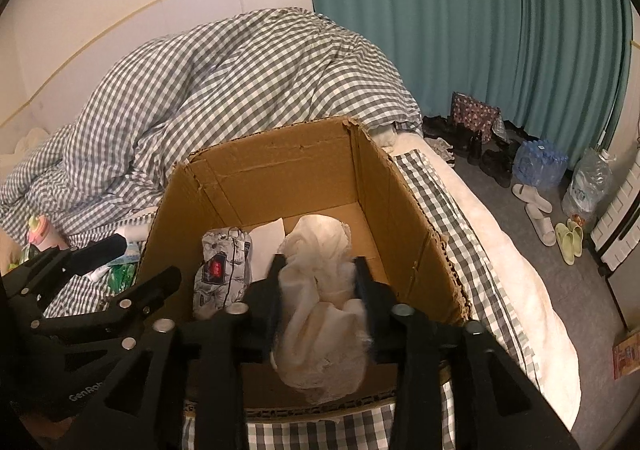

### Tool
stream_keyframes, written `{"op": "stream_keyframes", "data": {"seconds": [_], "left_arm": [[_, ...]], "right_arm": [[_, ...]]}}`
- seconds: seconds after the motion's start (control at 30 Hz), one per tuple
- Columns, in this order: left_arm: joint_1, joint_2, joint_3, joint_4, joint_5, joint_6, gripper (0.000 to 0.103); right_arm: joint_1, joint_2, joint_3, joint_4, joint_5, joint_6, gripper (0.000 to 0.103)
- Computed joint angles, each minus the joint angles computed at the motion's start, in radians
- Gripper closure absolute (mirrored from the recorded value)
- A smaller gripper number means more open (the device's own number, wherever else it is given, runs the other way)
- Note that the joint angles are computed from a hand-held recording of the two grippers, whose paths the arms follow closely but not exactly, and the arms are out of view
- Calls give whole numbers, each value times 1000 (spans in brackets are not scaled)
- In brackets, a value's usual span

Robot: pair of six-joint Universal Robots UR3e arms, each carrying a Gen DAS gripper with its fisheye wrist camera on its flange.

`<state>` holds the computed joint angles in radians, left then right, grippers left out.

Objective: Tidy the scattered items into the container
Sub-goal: 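Open the left tool over the box while the right tool releases the cloth inside, then withdraw both tools from the box back toward the bed items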

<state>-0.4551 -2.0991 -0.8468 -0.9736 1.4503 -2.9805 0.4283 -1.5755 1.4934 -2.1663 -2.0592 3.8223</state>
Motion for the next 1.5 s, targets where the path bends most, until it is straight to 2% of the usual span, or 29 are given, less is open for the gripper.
{"op": "stream_keyframes", "data": {"seconds": [0.03, 0.07, 0.53, 0.9, 1.3, 1.5], "left_arm": [[2, 5, -4, 1, -1, 0, 32], [3, 7, -4, 1, -2, -1, 32], [46, 138, -106, 21, -20, -4, 32], [131, 339, -286, 57, -57, -14, 32], [299, 570, -432, 34, -159, 15, 32], [409, 680, -487, -2, -219, 43, 28]], "right_arm": [[3, 2, -5, 7, -7, 7, 34], [7, 1, -7, 8, -14, 12, 32], [104, 44, -171, 132, -119, 67, 31], [242, 112, -359, 290, -232, 151, 29], [408, 294, -725, 539, -355, 252, 29], [477, 437, -995, 675, -404, 272, 20]]}}
